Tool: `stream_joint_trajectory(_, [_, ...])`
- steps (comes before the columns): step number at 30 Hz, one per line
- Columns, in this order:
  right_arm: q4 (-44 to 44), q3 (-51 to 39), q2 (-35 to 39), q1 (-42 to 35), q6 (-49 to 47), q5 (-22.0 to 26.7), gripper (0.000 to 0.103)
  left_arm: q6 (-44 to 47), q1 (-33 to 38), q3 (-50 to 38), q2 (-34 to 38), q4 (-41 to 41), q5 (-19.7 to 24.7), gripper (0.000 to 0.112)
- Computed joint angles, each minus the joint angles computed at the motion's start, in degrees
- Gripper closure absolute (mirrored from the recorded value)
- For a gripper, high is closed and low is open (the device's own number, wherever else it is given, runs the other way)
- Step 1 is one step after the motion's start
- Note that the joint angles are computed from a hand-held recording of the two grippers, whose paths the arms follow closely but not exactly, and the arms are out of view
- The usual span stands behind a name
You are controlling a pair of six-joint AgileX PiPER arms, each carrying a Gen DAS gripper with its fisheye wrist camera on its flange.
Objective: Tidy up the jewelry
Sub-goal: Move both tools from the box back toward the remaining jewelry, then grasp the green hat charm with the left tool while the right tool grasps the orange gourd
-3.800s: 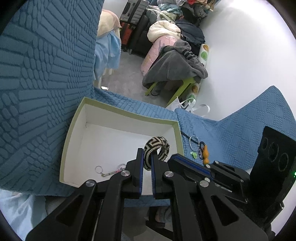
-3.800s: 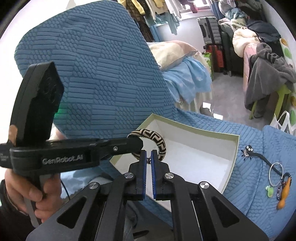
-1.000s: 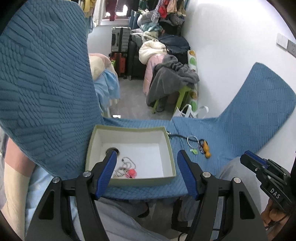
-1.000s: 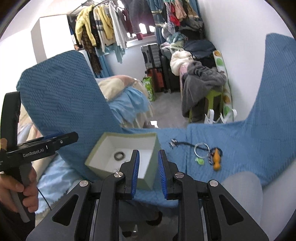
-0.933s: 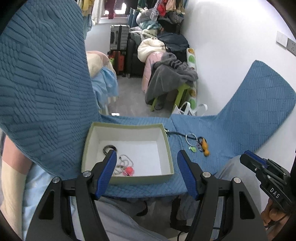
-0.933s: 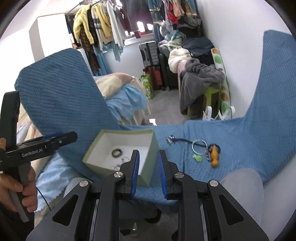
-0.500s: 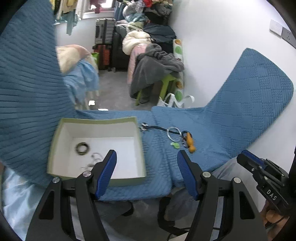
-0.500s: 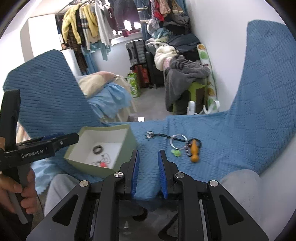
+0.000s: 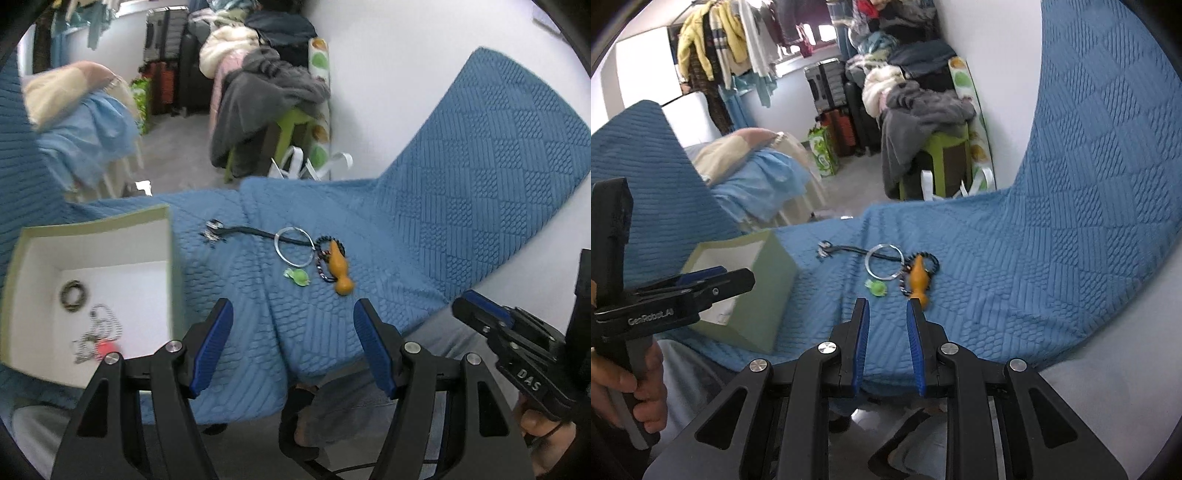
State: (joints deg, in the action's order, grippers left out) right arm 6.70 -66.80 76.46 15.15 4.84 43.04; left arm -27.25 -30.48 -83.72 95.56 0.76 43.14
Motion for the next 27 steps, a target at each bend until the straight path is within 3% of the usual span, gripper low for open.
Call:
stream_joint_trajectory(13, [15.42, -5.36, 18.91, -9.08, -19.15, -3.04, 0.084, 8.84, 0.39, -12.29, 18.71, -5.53, -0.91, 0.046])
stream_joint_trajectory(24, [19.09, -17.9, 34.0, -9.5, -21.64, 1.23, 0.084, 12.72, 0.27, -23.65, 30.71, -2.35, 2.78, 0.055])
stream_joint_trajectory(27, [18.98, -20.36, 36.2, -9.52, -20.8, 2.03, 0.08, 13.8, 0.2, -25.86, 32.73, -1.7, 3.43, 0.059])
